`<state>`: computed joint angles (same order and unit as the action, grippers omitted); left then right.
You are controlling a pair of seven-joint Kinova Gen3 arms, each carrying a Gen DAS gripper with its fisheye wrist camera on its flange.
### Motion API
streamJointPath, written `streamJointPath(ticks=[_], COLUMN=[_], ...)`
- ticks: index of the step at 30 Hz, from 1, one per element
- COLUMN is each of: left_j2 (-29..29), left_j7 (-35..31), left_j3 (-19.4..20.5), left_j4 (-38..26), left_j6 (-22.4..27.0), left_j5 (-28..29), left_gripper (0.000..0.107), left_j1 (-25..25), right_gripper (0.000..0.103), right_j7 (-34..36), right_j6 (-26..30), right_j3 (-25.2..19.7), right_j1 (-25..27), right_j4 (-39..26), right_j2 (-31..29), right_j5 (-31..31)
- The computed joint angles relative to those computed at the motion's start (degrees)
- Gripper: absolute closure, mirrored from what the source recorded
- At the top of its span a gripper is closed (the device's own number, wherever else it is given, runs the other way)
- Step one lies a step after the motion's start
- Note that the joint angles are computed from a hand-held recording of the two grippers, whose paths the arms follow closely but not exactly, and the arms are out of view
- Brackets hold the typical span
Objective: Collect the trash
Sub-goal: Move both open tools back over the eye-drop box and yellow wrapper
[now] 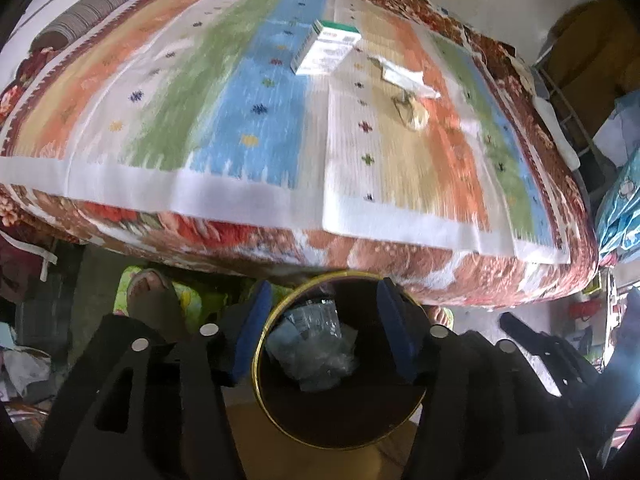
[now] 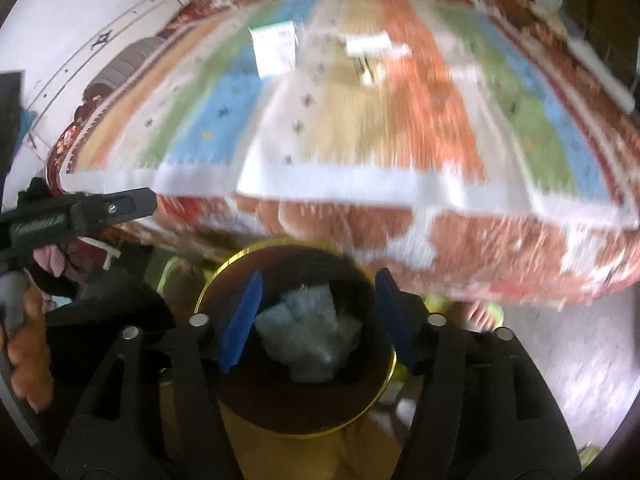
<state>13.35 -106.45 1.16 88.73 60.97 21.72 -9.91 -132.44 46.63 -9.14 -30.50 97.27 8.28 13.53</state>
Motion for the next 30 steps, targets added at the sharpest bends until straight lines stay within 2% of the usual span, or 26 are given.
streamJointPath(ticks=[2, 4, 8, 10, 14, 16, 22, 27, 29, 30], left_j2=[-0.4, -0.5, 0.9, 2.0, 3.1, 3.7, 7.1, 11.7, 12.7, 13.0], left_j7=[1.5, 1.7, 1.3, 0.9, 0.3, 0.4, 0.0, -4.1, -6.4, -7.9], left_j3=[-0.5, -0.6, -0.1, 0.4, 1.0, 1.0, 1.7, 4.2, 5.1, 5.6], left_j4=[-1.1, -1.9, -4.7, -6.2, -7.5, -8.2, -11.8, -16.2, -17.0, -17.1], left_j6=[-1.9, -3.0, -3.0, -2.7, -4.1, -5.0, -6.5, -5.5, -6.0, -7.3], left_j5=[-1.9, -2.6, -2.2, -1.6, -2.8, -4.0, -5.7, 0.1, 2.1, 3.1], left_gripper=[0.046, 0.043, 0.041, 0.041, 0.039, 0.038, 0.038, 0.038, 0.034, 0.029], left_j1=[0.7, 0.7, 0.1, 0.0, 1.0, 1.6, 2.2, -1.9, -3.1, -3.5], right_gripper=[0.046, 0.046, 0.046, 0.041, 0.037, 0.032, 0.029, 0.024, 0.022, 0.02], right_j7=[-1.7, -2.3, -6.5, -7.0, -7.0, -6.4, -4.7, -1.6, -0.2, -0.3], right_j6=[-0.2, -1.5, -2.9, -3.0, -4.4, -5.5, -7.9, -9.7, -11.1, -11.5], right_j3=[0.2, 0.0, 0.6, 0.5, 1.0, 1.2, 2.7, 4.2, 4.6, 5.1], right_j1=[-0.9, -0.2, -0.6, -0.6, 0.3, 0.8, 1.2, 2.3, 3.0, 2.7], right_j4=[-0.3, 0.2, 0.4, 0.0, -1.2, -1.6, -3.9, -5.6, -5.9, -5.9], right_j2=[-0.5, -1.1, -1.9, -1.7, -1.2, -0.8, 1.6, 3.9, 4.5, 4.7], right_j5=[2.9, 3.0, 7.0, 8.3, 9.2, 9.0, 12.0, 10.6, 9.7, 10.0])
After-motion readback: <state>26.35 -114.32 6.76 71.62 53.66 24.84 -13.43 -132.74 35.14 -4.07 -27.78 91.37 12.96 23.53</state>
